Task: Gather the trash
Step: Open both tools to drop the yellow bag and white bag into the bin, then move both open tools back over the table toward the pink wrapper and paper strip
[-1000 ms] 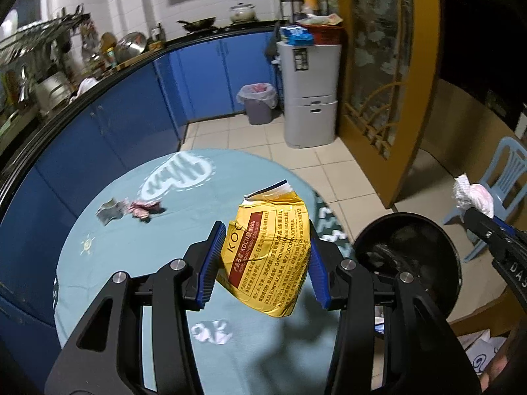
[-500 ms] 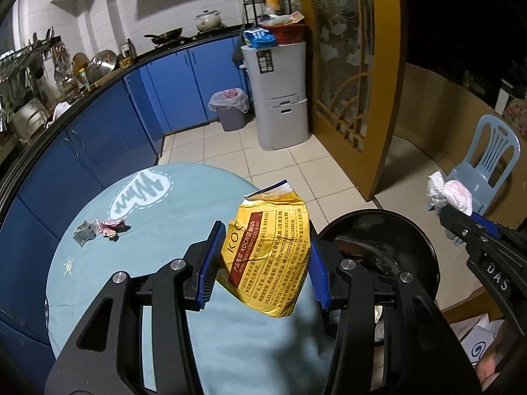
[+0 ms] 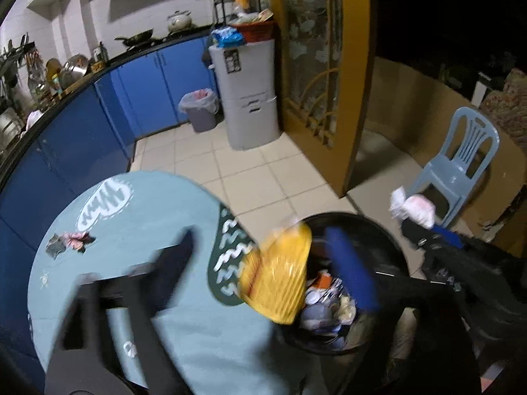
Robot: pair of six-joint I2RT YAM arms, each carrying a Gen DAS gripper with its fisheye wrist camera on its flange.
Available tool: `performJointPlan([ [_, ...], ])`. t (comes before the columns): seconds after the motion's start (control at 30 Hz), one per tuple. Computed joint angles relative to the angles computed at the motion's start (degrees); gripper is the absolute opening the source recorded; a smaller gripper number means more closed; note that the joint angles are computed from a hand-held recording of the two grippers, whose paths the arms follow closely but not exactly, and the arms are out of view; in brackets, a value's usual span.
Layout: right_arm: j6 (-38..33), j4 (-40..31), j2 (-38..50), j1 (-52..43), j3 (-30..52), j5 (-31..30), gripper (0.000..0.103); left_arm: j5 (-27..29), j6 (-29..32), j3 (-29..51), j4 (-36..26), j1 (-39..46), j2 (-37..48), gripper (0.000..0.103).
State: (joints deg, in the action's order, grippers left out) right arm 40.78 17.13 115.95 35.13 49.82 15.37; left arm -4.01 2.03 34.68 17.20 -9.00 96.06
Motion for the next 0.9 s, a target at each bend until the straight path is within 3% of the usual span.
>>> performJointPlan([
  [0.07,-0.29,-1.19,0.62,-0.34,0.7,0.37,0.023,-0.32,0.36,-0.9,2.05,-0.81,-0.64,0.099],
  [0.1,-0.09,-1.19,0.7,-0.57,0.66,0.34,0.031,-0.72,0.74,-0.88,2.39,-1.34,-0.53,0.1],
  [0.13,-0.08,-0.95,0.81,-0.81,0.6,-0.08,0.053,-0.81,0.7,-0.55,2.06,-1.66,-0.3,0.099],
  [0.2,0.51,-0.67,0.67,-1.3,0.24,0.45,0.074,0.33,0.04,0.65,0.81,-0.84,0.6,0.099],
  [0.43,0.56,-1.84,1.44,-1.03,2.02,0.21,0.074,0.8,-0.18,2.47,-1.19,1.78,2.74,0.099],
  [0.6,0.08,-4.97,4.37,0.8,7.65,-0.75,0.074,1.21,0.32,2.23,-0.87,6.9,2.89,0.099],
  [0.73,-1.69,-8.04,7.93,3.27,15.13,-1.13,0.074,2.62,0.42,2.89,-1.46,14.54,3.34,0.099],
  [0.9,-5.6,-15.73,16.78,7.37,32.28,-3.38,0.074,4.52,2.37,5.44,-0.99,26.83,6.17,0.099],
])
